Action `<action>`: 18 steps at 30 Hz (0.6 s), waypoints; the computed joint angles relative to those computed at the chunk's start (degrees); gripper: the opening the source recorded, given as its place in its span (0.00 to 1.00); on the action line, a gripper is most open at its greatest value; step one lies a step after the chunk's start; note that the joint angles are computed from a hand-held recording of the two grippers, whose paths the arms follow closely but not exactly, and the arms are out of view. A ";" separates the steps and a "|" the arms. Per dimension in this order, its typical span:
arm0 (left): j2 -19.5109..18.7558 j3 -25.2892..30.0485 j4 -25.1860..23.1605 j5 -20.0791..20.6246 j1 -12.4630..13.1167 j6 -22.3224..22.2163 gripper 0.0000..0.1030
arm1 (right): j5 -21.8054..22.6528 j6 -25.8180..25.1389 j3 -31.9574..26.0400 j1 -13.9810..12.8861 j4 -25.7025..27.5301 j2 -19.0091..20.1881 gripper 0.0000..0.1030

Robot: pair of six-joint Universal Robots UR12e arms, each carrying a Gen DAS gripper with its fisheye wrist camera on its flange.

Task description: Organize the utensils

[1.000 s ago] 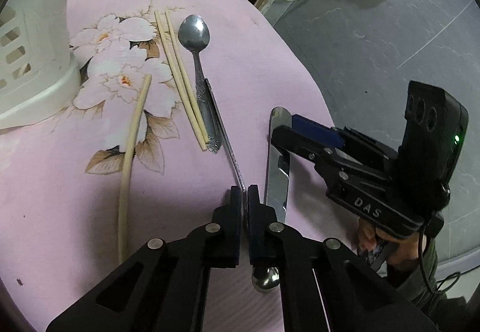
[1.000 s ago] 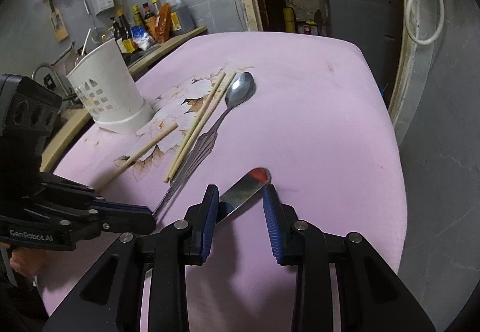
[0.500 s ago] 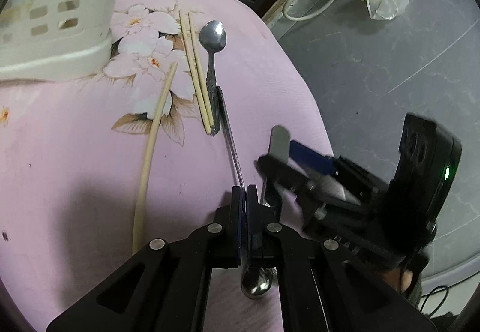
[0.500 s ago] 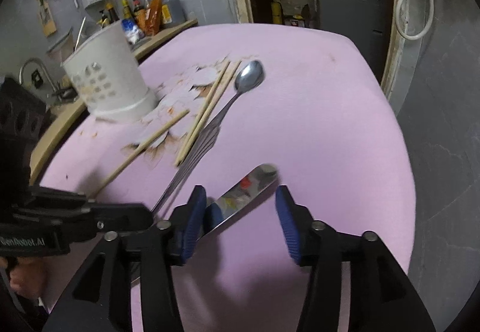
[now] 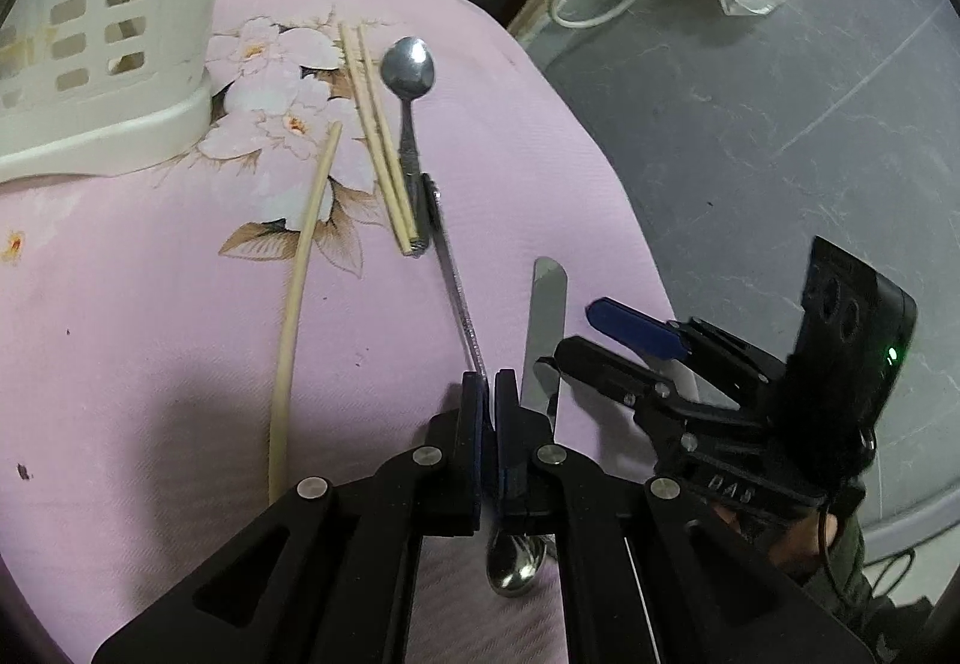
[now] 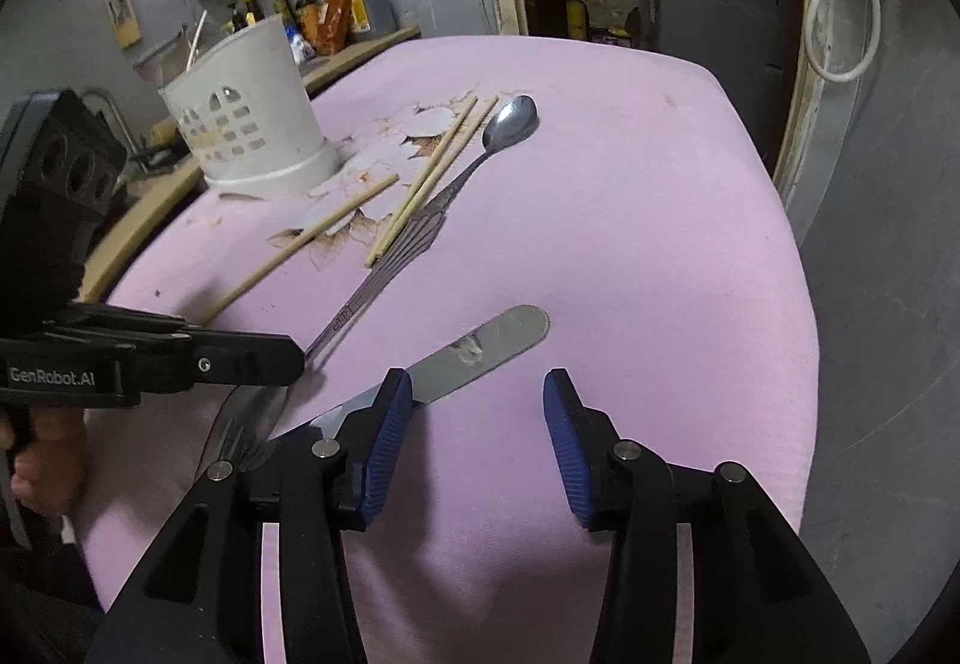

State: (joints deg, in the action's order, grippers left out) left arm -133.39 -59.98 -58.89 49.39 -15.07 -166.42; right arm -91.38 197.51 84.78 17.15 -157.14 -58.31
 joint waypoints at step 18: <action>-7.26 16.34 -16.64 5.74 -1.76 3.40 0.05 | 12.90 10.10 2.43 -3.42 -7.71 0.05 0.25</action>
